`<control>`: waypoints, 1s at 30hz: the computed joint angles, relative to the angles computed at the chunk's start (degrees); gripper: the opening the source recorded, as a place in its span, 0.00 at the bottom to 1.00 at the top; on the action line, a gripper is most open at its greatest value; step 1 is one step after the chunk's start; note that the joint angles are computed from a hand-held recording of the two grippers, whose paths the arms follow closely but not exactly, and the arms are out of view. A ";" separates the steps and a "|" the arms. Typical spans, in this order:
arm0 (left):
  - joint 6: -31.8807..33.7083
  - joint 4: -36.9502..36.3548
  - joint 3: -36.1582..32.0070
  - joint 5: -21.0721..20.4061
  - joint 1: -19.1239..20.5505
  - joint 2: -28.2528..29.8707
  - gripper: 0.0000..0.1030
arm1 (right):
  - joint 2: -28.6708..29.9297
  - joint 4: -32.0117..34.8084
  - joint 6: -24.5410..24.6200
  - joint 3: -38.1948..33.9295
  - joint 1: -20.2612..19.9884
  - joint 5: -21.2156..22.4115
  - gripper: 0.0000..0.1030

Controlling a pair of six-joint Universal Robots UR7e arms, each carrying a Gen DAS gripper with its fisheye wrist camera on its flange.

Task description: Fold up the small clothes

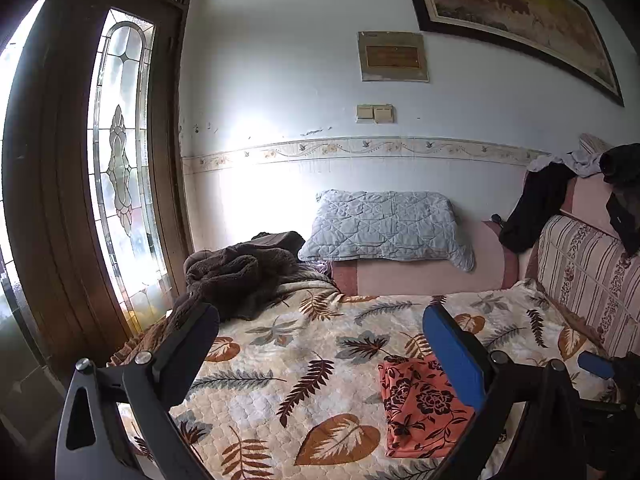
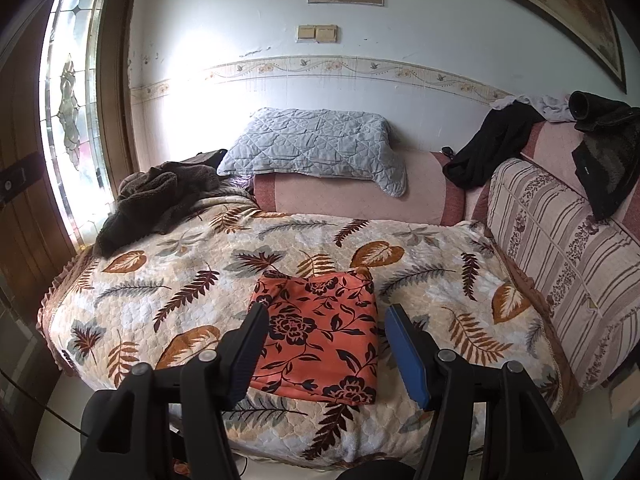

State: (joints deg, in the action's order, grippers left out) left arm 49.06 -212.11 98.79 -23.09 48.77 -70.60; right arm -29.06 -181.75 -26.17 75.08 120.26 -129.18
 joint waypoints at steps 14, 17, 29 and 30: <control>-4.24 6.15 -5.36 -0.91 4.29 2.67 0.99 | 4.79 7.58 -0.41 -9.33 -1.00 1.44 0.62; -5.46 7.91 -6.84 -0.94 5.58 3.54 0.99 | 6.23 9.59 -0.26 -12.03 -1.34 1.80 0.62; -7.43 12.19 -9.18 -2.98 7.34 5.25 0.99 | 9.15 8.76 -2.13 -16.38 -1.27 0.55 0.62; -7.63 12.31 -8.76 -3.04 7.18 5.06 0.99 | 8.76 8.34 -1.77 -15.74 -1.32 0.42 0.62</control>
State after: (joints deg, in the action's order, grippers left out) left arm 41.43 -199.80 90.03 -26.13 55.95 -65.54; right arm -20.30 -173.40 -27.94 59.34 118.94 -128.77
